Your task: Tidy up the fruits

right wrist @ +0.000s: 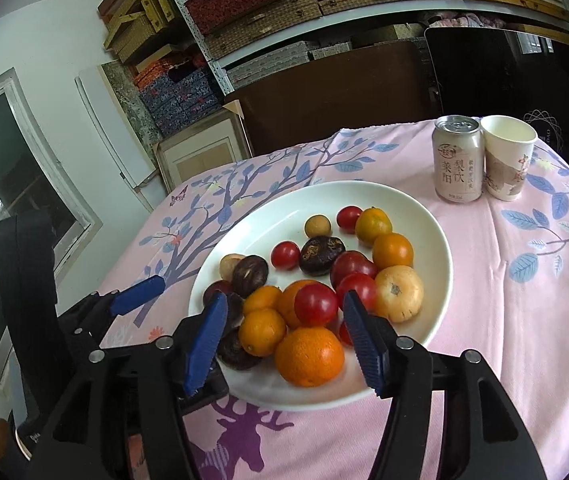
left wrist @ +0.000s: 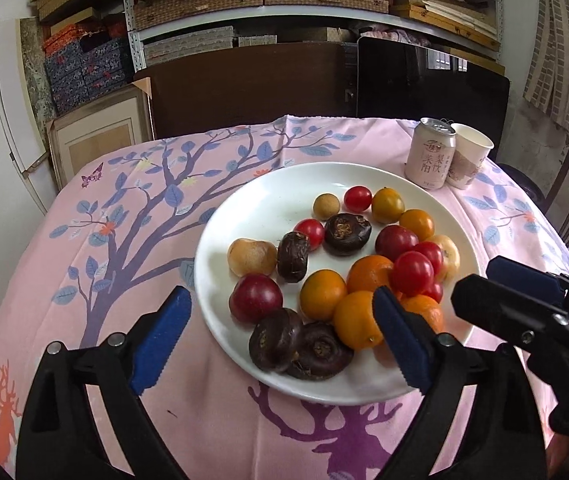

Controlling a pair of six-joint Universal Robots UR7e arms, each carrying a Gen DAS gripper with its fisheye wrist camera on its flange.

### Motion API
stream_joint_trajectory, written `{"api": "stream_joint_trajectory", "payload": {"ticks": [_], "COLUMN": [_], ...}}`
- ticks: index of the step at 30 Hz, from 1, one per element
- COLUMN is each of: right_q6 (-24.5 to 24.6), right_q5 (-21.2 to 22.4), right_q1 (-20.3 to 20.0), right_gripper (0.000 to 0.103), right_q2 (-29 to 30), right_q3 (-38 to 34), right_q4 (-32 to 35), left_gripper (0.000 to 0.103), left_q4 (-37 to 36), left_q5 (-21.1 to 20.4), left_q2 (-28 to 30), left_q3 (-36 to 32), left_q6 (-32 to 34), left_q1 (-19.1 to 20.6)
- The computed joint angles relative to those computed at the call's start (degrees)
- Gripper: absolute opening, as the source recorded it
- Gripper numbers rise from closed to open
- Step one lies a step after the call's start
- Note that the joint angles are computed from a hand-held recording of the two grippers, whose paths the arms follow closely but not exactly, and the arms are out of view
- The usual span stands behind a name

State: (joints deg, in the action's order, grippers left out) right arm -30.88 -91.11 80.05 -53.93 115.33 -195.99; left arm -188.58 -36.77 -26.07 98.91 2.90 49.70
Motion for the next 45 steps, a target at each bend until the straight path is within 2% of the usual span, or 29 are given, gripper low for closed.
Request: {"api": "stream_joint_trajectory", "payload": {"ticks": [8, 11, 13, 16, 26, 33, 39, 45], "right_q6": [-4.41, -6.27, -7.46, -9.34, -9.90, -9.97, -9.65, -9.54], "right_q5": [0.86, -0.49, -2.68, -5.00, -5.79, -6.60, -7.65, -9.58], "right_q1": [-2.98, -3.64, -3.61, -3.82, -5.71, -6.86, -7.58, -7.90], "right_gripper": [0.070, 0.078, 0.087, 0.096, 0.097, 0.097, 0.097, 0.098], "right_q2": [-5.40, -6.13, -5.98, -5.71, -5.53, -5.23, -5.38, -4.72], "right_q3": [10.62, 14.03, 15.61, 17.49, 20.79, 21.84, 22.09, 21.87], "right_q4": [-7.55, -12.12, -14.89, -18.18, -21.71, -23.40, -22.72, -21.45], "left_gripper": [0.094, 0.094, 0.094, 0.094, 0.095, 0.095, 0.098, 0.098], "left_q4": [-2.38, -2.19, -2.19, -3.33, -3.47, -4.22, -1.86, 0.18], "left_q5": [-0.62, 0.45, 1.54, 1.28, 0.52, 2.08, -0.23, -0.48], "left_q2": [-2.78, -3.46, -3.91, -4.77, -7.32, -7.83, -8.93, -8.96], "left_q3": [9.65, 12.72, 14.56, 17.51, 23.31, 25.98, 27.41, 27.96], "left_q6": [-4.64, -7.34, -9.17, -10.36, -14.49, -17.21, -20.20, -22.73], "left_q1": [-3.07, -4.21, -5.00, -6.26, -9.19, -10.45, -9.74, -8.59]}}
